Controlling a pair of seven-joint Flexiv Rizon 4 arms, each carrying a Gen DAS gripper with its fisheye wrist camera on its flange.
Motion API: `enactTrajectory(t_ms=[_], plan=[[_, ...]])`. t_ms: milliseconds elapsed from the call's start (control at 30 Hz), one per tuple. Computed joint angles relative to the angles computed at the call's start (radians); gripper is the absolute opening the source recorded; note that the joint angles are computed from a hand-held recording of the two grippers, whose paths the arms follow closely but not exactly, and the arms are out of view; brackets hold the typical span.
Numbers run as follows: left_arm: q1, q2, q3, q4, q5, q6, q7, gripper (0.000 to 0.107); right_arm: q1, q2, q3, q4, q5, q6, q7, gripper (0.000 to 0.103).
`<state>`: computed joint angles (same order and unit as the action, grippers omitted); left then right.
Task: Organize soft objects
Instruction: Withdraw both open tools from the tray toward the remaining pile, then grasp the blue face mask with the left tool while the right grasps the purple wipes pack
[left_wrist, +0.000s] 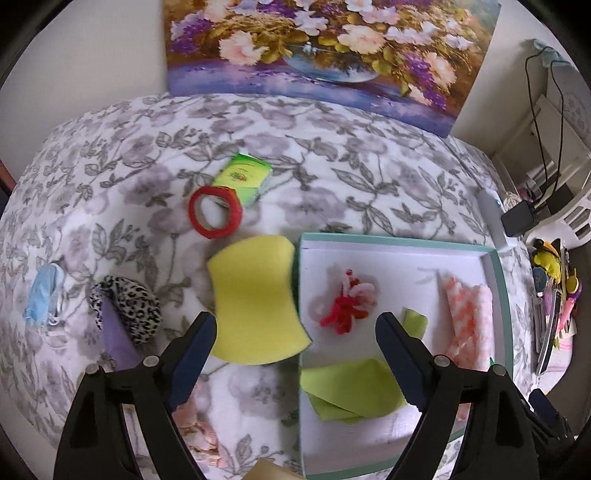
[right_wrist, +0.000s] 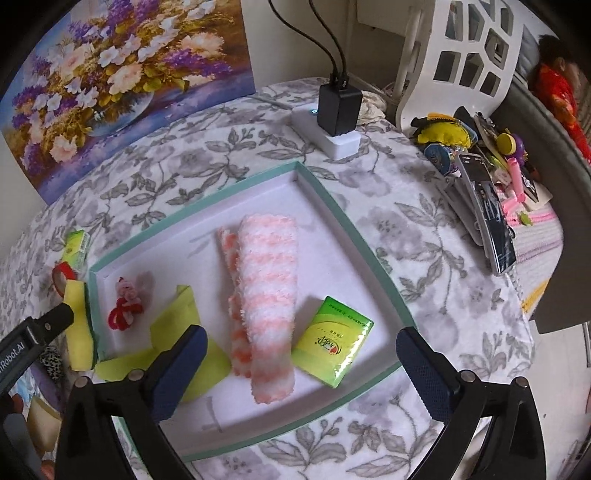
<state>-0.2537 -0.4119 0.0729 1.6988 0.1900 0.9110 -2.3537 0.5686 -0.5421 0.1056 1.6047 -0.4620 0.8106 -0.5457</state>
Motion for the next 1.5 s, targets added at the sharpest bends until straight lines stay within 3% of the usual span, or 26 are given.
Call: enactTrajectory(t_ms=[167, 567, 1100, 1500], plan=[[0.007, 0.032, 0.007, 0.017, 0.019, -0.018, 0.023, 0.089, 0.016, -0.002, 0.0, -0.015, -0.013, -0.027, -0.014, 0.103], [0.068, 0.209, 0.049, 0.119, 0.212, -0.125, -0.093, 0.089, 0.074, -0.04, 0.014, -0.095, -0.022, -0.042, -0.043, 0.103], [0.286, 0.477, 0.037, 0.396, 0.269, -0.086, -0.147, 0.089, 0.215, -0.147, 0.032, -0.281, -0.017, -0.071, -0.146, 0.103], [0.44, 0.572, 0.052, 0.555, 0.231, 0.001, -0.139, 0.089, 0.293, -0.226, 0.052, -0.393, 0.046, -0.041, -0.22, 0.103]])
